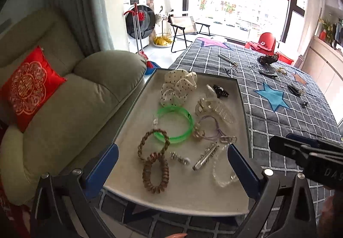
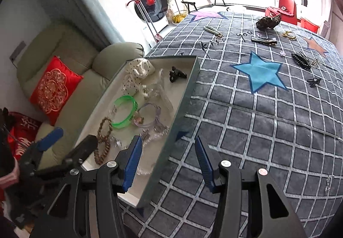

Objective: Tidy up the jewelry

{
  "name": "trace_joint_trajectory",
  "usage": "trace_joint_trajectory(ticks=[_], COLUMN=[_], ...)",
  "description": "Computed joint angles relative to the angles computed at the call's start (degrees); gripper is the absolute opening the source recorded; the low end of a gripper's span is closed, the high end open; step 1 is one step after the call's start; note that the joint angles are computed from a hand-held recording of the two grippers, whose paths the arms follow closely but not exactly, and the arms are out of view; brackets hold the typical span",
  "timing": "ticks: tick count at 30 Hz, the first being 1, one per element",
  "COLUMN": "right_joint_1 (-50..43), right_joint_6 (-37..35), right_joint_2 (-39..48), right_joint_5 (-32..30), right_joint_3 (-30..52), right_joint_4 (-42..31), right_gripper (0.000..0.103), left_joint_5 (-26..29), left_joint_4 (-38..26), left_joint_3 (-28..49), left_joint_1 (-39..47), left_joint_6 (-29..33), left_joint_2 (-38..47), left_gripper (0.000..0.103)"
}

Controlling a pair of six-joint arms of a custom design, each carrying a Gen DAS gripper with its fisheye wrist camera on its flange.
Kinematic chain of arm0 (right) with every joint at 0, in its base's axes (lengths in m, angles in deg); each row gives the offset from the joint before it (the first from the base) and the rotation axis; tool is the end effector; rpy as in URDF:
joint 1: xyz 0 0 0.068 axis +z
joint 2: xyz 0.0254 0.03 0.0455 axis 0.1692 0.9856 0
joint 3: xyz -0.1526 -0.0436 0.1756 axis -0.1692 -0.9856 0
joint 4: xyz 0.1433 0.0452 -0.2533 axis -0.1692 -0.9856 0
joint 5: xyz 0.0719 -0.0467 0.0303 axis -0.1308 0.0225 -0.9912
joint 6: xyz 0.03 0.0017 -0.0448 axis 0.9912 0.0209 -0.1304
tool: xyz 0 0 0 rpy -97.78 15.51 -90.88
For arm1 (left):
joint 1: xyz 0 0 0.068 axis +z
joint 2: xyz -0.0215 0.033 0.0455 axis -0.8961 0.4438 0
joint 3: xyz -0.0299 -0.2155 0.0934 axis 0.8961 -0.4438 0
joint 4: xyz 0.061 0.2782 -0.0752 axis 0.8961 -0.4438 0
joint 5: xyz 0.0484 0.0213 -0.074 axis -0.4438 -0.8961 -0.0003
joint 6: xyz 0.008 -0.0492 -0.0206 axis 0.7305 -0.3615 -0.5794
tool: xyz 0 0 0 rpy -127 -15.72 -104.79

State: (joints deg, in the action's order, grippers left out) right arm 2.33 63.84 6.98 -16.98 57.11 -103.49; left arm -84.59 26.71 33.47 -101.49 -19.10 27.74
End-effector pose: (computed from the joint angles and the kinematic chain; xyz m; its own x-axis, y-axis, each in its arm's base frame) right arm 0.2308 -0.0132 0.1530 -0.8255 -0.0774 -0.5591 -0.2878 0.9098 0.2990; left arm 0.1843 -0.1207 0.1565 -0.7202 -0.1238 -0.6826 -0.1653 0.9862 -0.0045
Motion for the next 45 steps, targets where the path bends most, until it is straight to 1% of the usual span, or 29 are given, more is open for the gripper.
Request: trace_joint_trajectory(ticks=[2,3,6,9,11,16,22,27,32,45], right_joint_1=[0.2,0.5,1.8,3.0,4.1,6.9,9.0,10.4,11.5,12.5], right_joint_6=[-0.2,-0.3,-0.4,-0.1,0.4,1.8,2.6,3.1,3.7,3.9], right_joint_2=[-2.4,-3.7,-9.0,-14.1,-16.5,-21.7,-24.9,-25.8,-26.3,-25.7], right_joint_5=[0.9,1.5,3.4,4.9,6.2,9.9,11.9,12.6,13.5,14.8], right_joint_3=[-1.4,-2.1,-4.7,-6.5,-7.0,-8.2,-8.6,-8.7,-9.2,-9.7], right_joint_4=[-0.7,-1.1,-2.2,-3.6,-4.4,-5.6,-7.6,-8.0,-7.9,-6.6], right_gripper=[0.055,0.057,0.072,0.080,0.080,0.088,0.090,0.090,0.090,0.090], left_joint_5=[-0.8,-1.3,-3.5,-4.9,-5.0,-6.2,-7.2,-7.8,-7.9,-7.3], left_joint_4=[-2.3,-3.3,-7.4,-10.8,-12.4,-17.2,-22.6,-25.0,-25.9,-25.5], left_joint_3=[-0.6,-0.8,-0.9,-1.5,-1.8,-2.6,-3.6,-4.1,-4.3,-4.8], left_joint_1=[-1.2,-1.9,-4.1,-5.7,-6.0,-6.8,-7.4,-7.9,-8.2,-7.2], left_joint_6=[-1.9,-2.8,-6.5,-10.0,-11.4,-14.5,-17.6,-19.2,-19.9,-19.2], left_joint_2=[-1.8,-2.5,-3.9,-5.7,-7.0,-10.9,-15.2,-17.1,-17.6,-17.3], left_gripper=[0.102,0.102,0.102,0.102,0.102,0.102,0.102,0.102,0.102,0.102])
